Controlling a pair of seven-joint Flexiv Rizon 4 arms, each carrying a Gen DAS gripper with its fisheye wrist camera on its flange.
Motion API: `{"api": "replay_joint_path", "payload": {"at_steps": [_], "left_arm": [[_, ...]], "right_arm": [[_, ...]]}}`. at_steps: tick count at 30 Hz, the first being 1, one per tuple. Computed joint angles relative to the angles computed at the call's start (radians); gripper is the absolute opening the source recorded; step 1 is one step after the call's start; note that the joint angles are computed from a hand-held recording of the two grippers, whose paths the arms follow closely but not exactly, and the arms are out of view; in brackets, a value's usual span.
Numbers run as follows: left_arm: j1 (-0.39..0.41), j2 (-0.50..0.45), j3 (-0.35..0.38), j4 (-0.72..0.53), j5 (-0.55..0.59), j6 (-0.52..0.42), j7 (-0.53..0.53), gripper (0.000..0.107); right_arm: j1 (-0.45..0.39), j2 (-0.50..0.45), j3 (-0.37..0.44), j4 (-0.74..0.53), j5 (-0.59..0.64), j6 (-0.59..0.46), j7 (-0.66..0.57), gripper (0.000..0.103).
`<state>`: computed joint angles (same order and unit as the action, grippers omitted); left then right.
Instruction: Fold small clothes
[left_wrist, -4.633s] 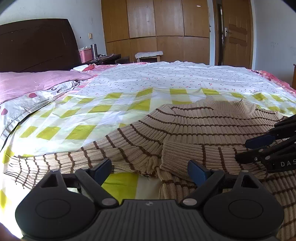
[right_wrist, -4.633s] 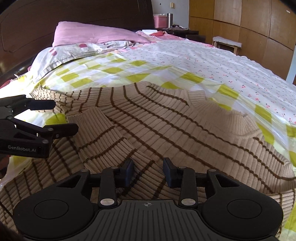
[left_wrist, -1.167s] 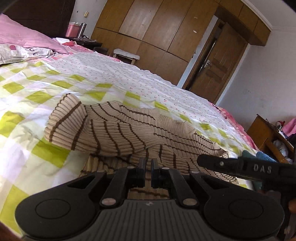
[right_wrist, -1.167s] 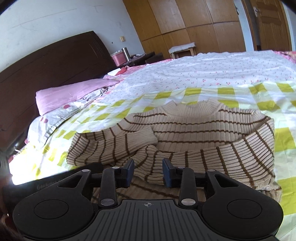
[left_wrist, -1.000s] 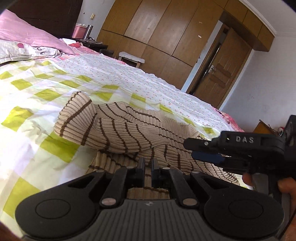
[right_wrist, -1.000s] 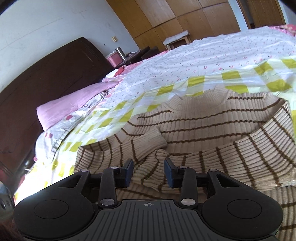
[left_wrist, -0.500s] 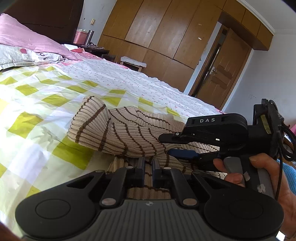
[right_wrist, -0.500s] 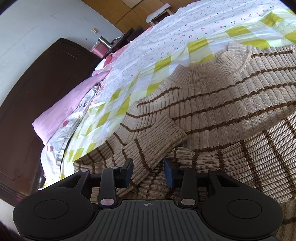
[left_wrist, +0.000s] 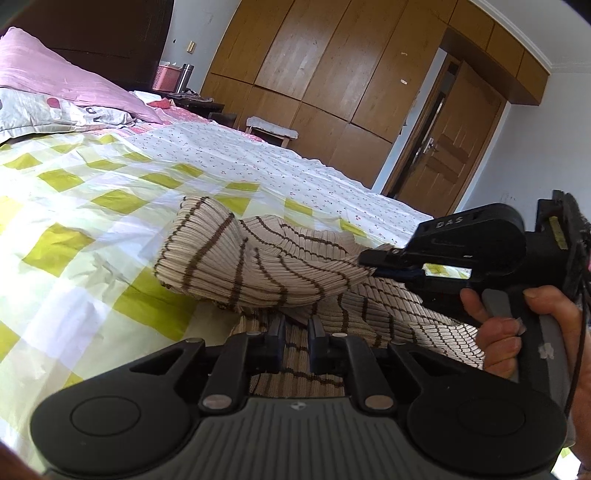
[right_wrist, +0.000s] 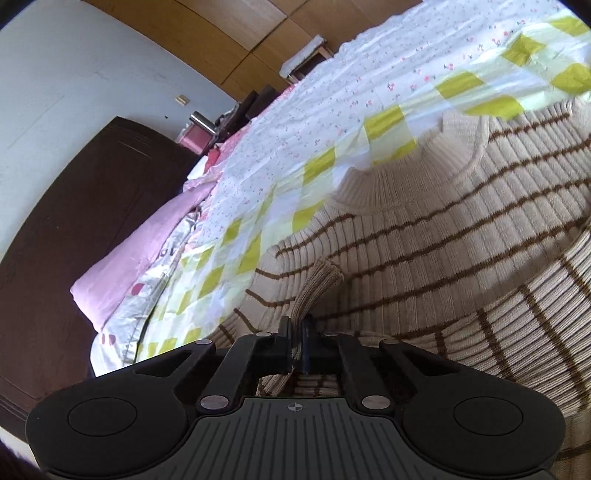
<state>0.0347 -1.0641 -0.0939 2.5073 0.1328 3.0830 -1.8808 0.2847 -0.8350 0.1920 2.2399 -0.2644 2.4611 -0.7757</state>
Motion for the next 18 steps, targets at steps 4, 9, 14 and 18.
{"api": "replay_joint_path", "payload": {"at_steps": [4, 9, 14, 18], "left_arm": [[0.0, -0.006, 0.002, 0.003, -0.001, 0.019, -0.006, 0.022], [-0.008, -0.007, 0.001, 0.004, -0.015, 0.016, -0.004, 0.031], [-0.028, 0.003, -0.002, -0.001, -0.043, -0.02, 0.01, 0.037], [-0.068, 0.017, 0.005, 0.005, -0.112, -0.05, 0.037, 0.04]], "right_arm": [[-0.005, 0.055, -0.016, 0.054, 0.032, 0.077, -0.048, 0.006], [-0.037, 0.117, -0.037, 0.126, 0.08, 0.164, -0.083, 0.006], [-0.019, 0.108, -0.079, 0.177, 0.205, 0.166, -0.133, 0.006], [0.014, 0.061, -0.116, 0.157, 0.303, 0.081, -0.156, 0.006]]}}
